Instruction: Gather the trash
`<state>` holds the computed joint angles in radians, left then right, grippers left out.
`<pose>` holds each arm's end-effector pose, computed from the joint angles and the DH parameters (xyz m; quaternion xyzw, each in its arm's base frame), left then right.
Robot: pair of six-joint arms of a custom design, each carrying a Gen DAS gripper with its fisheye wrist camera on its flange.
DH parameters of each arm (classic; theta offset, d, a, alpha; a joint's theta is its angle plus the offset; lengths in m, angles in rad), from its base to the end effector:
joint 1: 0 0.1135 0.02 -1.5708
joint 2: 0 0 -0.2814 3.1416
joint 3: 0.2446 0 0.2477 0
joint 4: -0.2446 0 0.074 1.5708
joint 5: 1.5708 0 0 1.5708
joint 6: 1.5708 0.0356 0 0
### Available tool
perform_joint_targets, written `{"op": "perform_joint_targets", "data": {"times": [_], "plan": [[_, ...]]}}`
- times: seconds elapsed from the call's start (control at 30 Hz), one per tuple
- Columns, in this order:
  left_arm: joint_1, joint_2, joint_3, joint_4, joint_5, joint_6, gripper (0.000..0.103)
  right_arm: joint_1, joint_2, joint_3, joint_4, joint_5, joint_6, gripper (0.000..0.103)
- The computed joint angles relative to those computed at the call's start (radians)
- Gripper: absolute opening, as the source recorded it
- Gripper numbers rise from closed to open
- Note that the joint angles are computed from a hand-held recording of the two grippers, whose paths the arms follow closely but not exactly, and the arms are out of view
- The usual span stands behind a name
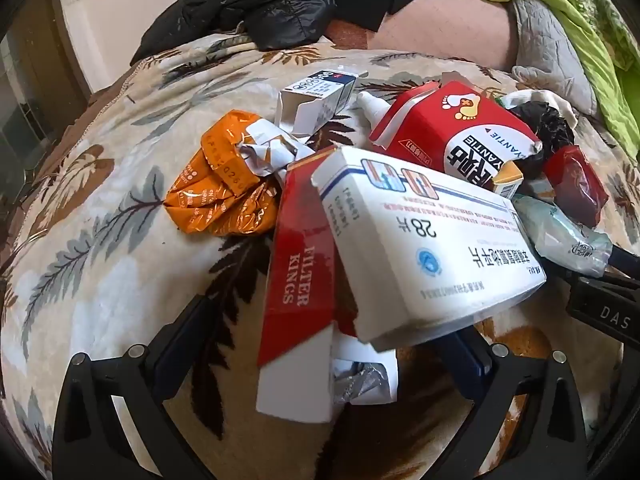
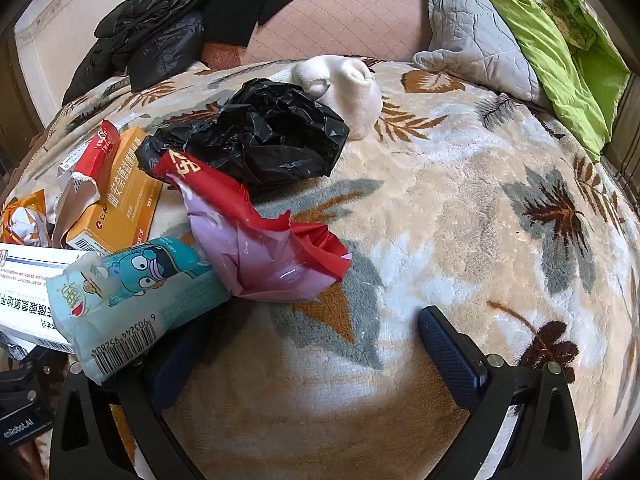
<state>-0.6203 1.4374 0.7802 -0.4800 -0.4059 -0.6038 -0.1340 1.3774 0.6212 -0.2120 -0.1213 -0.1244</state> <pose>0.2151 -0.1364 0.1962 -0.0355 0.9569 0.0401 0.2855 0.2423 -0.0283 0.1783 -0.0134 0.9533 0.0192 0.3012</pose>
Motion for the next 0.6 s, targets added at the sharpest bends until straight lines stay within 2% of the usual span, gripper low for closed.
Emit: {"op": "perform_joint_targets", "data": {"times": [0.07, 0.13, 0.2, 0.3, 0.43, 0.5, 0.57, 0.6], "plan": [[0.007, -0.01, -0.008, 0.013, 0.004, 0.017, 0.103, -0.028, -0.005, 0.008, -0.027, -0.028, -0.024, 0.103], [-0.028, -0.053, -0.025, -0.015, -0.054, 0.005, 0.103, -0.066, -0.01, 0.046, -0.12, -0.084, -0.08, 0.103], [-0.045, -0.107, -0.047, -0.038, -0.051, -0.024, 0.103, -0.109, -0.025, 0.073, -0.196, -0.135, -0.13, 0.103], [-0.095, -0.158, -0.04, -0.117, -0.087, -0.112, 0.103, -0.179, -0.144, 0.048, -0.292, -0.189, -0.173, 0.103], [-0.215, -0.223, -0.01, -0.229, -0.224, -0.221, 0.103, -0.281, -0.324, 0.064, -0.395, -0.256, -0.242, 0.103], [-0.351, -0.268, 0.014, -0.357, -0.358, -0.337, 0.103, -0.359, -0.424, 0.069, -0.436, -0.324, -0.251, 0.103], [-0.475, -0.296, 0.051, -0.505, -0.458, -0.468, 0.103, -0.511, -0.529, 0.093, -0.503, -0.504, -0.268, 0.103], [-0.584, -0.294, 0.085, -0.642, -0.518, -0.608, 0.103, -0.588, -0.547, 0.111, -0.547, -0.582, -0.317, 0.103]]}}
